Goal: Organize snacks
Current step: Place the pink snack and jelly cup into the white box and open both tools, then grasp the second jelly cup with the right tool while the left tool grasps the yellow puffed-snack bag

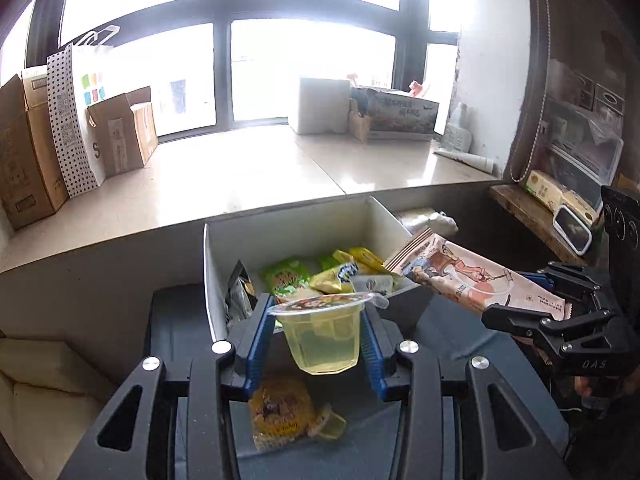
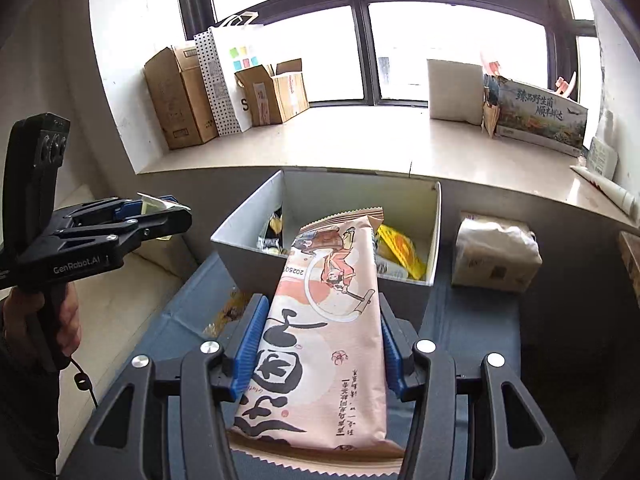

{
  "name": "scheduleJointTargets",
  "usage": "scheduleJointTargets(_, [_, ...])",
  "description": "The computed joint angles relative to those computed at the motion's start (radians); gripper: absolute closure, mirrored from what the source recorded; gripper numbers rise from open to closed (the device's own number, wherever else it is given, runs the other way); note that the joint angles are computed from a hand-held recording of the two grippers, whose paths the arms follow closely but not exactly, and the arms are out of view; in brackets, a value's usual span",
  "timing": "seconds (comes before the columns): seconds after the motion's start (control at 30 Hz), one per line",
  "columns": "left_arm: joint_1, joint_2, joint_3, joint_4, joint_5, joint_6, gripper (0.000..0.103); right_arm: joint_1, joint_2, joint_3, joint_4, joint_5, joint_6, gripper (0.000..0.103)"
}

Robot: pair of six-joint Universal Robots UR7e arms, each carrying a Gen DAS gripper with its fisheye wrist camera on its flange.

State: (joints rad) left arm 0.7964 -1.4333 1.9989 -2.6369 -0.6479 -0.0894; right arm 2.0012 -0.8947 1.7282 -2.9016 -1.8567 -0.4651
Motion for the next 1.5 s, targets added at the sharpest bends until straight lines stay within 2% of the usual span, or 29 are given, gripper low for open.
scheduleJointTargets(0.13, [0.088, 0.09, -0.136, 0.029, -0.031, 0.021, 0.058, 0.007, 0.095, -0.173, 0.079, -0.007, 0.026, 0.047])
scheduleJointTargets(0.33, [0.179, 0.198, -0.245, 0.039, -0.06, 0.027, 0.058, -0.006, 0.24, -0.399, 0.207, -0.028, 0.074, 0.047])
scheduleJointTargets(0.47, [0.221, 0.25, -0.285, 0.051, -0.089, 0.024, 0.058, -0.013, 0.309, -0.47, 0.228, -0.089, 0.054, 0.047])
scheduleJointTargets(0.6, [0.234, 0.289, -0.3, 0.043, -0.055, 0.041, 0.056, -0.034, 0.336, -0.5, 0.249, -0.094, 0.092, 0.045])
scheduleJointTargets(0.63, [0.238, 0.292, -0.305, 0.053, -0.064, 0.033, 0.044, -0.04, 0.339, -0.508, 0.265, -0.092, 0.117, 0.027])
scheduleJointTargets(0.67, [0.243, 0.289, -0.308, 0.06, -0.085, 0.023, 0.034, -0.045, 0.342, -0.514, 0.283, -0.09, 0.133, 0.002])
scheduleJointTargets(0.7, [0.243, 0.283, -0.3, 0.036, -0.103, 0.026, 0.013, -0.046, 0.34, -0.504, 0.263, -0.086, 0.122, 0.0])
scheduleJointTargets(0.73, [0.244, 0.278, -0.294, 0.014, -0.121, 0.033, 0.0, -0.046, 0.336, -0.489, 0.226, -0.081, 0.097, 0.0])
scheduleJointTargets(0.87, [0.23, 0.272, -0.288, 0.001, -0.098, 0.045, 0.0, -0.046, 0.321, -0.468, 0.188, -0.091, 0.094, 0.0])
scheduleJointTargets(0.97, [0.225, 0.26, -0.287, 0.019, -0.108, 0.034, 0.0, -0.05, 0.305, -0.448, 0.162, -0.079, 0.109, 0.0])
scheduleJointTargets(1.1, [0.211, 0.238, -0.265, 0.018, -0.092, 0.029, 0.0, -0.042, 0.294, -0.432, 0.137, -0.109, 0.105, 0.0])
scheduleJointTargets(1.33, [0.183, 0.181, -0.197, 0.012, -0.072, -0.011, 0.0, -0.026, 0.226, -0.323, 0.059, -0.059, 0.089, 0.0])
scheduleJointTargets(1.5, [0.132, 0.089, -0.085, -0.027, -0.049, -0.026, 0.0, -0.011, 0.146, -0.172, -0.023, -0.001, 0.058, 0.0])
